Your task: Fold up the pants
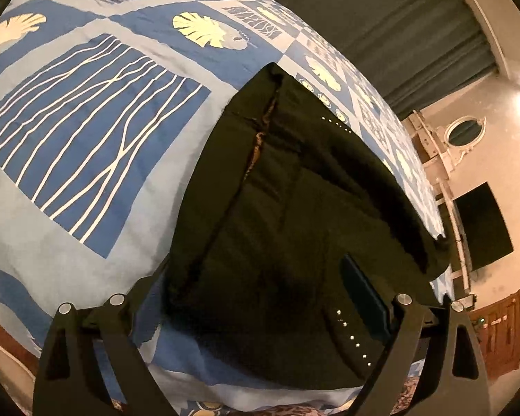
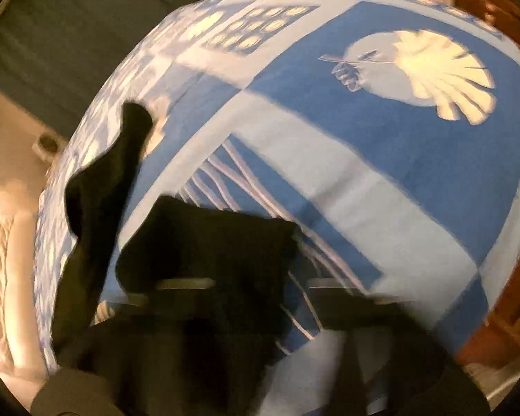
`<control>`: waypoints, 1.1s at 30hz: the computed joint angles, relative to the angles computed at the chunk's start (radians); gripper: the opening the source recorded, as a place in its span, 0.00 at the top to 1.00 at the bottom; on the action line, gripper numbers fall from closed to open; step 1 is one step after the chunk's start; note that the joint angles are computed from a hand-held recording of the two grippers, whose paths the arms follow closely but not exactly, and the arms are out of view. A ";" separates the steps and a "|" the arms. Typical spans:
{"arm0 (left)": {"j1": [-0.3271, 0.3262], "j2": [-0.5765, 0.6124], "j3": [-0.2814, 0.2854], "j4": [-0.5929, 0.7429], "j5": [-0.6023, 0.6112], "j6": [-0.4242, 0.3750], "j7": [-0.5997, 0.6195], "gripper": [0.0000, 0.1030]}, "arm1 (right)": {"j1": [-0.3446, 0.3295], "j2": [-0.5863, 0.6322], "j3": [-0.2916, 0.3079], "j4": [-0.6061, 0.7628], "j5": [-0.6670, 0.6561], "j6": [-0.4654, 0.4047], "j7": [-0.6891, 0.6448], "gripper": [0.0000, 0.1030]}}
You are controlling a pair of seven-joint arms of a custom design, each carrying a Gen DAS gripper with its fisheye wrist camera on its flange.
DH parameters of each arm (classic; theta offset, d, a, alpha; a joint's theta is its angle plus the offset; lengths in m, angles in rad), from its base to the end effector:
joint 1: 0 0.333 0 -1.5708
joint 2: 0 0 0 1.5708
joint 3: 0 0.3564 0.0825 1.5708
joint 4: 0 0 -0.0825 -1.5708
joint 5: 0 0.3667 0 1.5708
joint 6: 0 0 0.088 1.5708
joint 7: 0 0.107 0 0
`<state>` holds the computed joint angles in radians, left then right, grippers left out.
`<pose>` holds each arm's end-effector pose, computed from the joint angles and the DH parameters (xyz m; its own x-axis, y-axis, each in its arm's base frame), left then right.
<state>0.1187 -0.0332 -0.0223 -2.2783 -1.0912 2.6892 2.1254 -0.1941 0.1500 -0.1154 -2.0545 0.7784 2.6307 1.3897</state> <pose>0.5179 0.0789 0.4550 0.2322 -0.7942 0.5615 -0.7566 -0.5102 -0.4088 0.5665 -0.1961 0.4566 -0.5071 -0.6986 -0.5048 -0.6429 0.6967 -0.3184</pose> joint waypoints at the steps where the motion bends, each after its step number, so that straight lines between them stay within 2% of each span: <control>1: -0.002 0.000 -0.003 -0.002 0.017 0.010 -0.012 0.12 | -0.020 0.009 0.010 0.014 0.074 -0.045 -0.049 0.94; 5: -0.008 0.002 -0.009 -0.002 0.063 0.035 -0.045 0.12 | -0.039 -0.007 0.008 -0.003 0.182 -0.048 -0.115 0.94; 7: -0.011 0.001 -0.010 -0.005 0.057 0.045 -0.045 0.12 | -0.031 -0.057 -0.003 -0.063 0.193 0.039 -0.133 0.95; 9: -0.011 0.002 -0.007 -0.005 0.039 0.043 -0.034 0.12 | -0.027 -0.096 -0.019 -0.116 0.182 0.087 -0.125 0.95; 12: -0.009 0.008 -0.005 0.002 0.028 0.033 -0.020 0.12 | -0.038 -0.116 -0.048 -0.170 0.140 0.060 -0.102 0.95; 14: -0.006 0.005 -0.004 0.001 0.013 0.028 -0.008 0.12 | -0.049 -0.121 -0.055 -0.182 0.257 0.036 -0.169 0.95; 16: -0.003 -0.005 0.000 -0.004 -0.022 0.019 0.018 0.12 | -0.058 -0.132 -0.065 -0.191 0.331 0.010 -0.174 0.92; 18: -0.002 -0.030 0.002 -0.024 0.009 0.037 0.007 0.12 | -0.051 -0.161 -0.065 -0.209 0.254 0.048 -0.080 0.81; 20: -0.003 -0.068 0.005 -0.054 0.096 0.084 -0.003 0.12 | -0.035 -0.207 -0.046 -0.232 0.010 0.150 0.055 0.65; 21: -0.009 -0.079 0.011 -0.063 0.122 0.099 -0.004 0.12 | -0.027 -0.225 -0.038 -0.235 -0.067 0.183 0.076 0.60; 22: -0.011 -0.095 0.021 -0.070 0.155 0.110 0.003 0.12 | -0.016 -0.232 -0.028 -0.225 -0.132 0.206 0.093 0.47; 23: -0.015 -0.104 0.034 -0.069 0.179 0.110 0.010 0.12 | 0.010 -0.247 -0.023 -0.213 -0.141 0.223 0.047 0.37; 24: -0.018 -0.105 0.049 -0.057 0.201 0.103 0.025 0.12 | 0.043 -0.243 -0.023 -0.182 -0.113 0.219 -0.020 0.33; 26: -0.024 -0.075 0.079 0.003 0.205 0.065 0.067 0.12 | 0.098 -0.209 -0.022 -0.084 -0.055 0.135 -0.163 0.25; 29: -0.001 0.031 0.077 0.145 0.172 -0.003 0.088 0.12 | 0.144 -0.101 0.016 0.107 0.049 -0.025 -0.341 0.23; 31: 0.027 0.114 0.056 0.246 0.160 -0.045 0.091 0.12 | 0.157 -0.016 0.052 0.234 0.051 -0.133 -0.372 0.22; 33: 0.056 0.218 0.034 0.375 0.172 -0.090 0.063 0.12 | 0.184 0.074 0.086 0.360 -0.020 -0.176 -0.341 0.22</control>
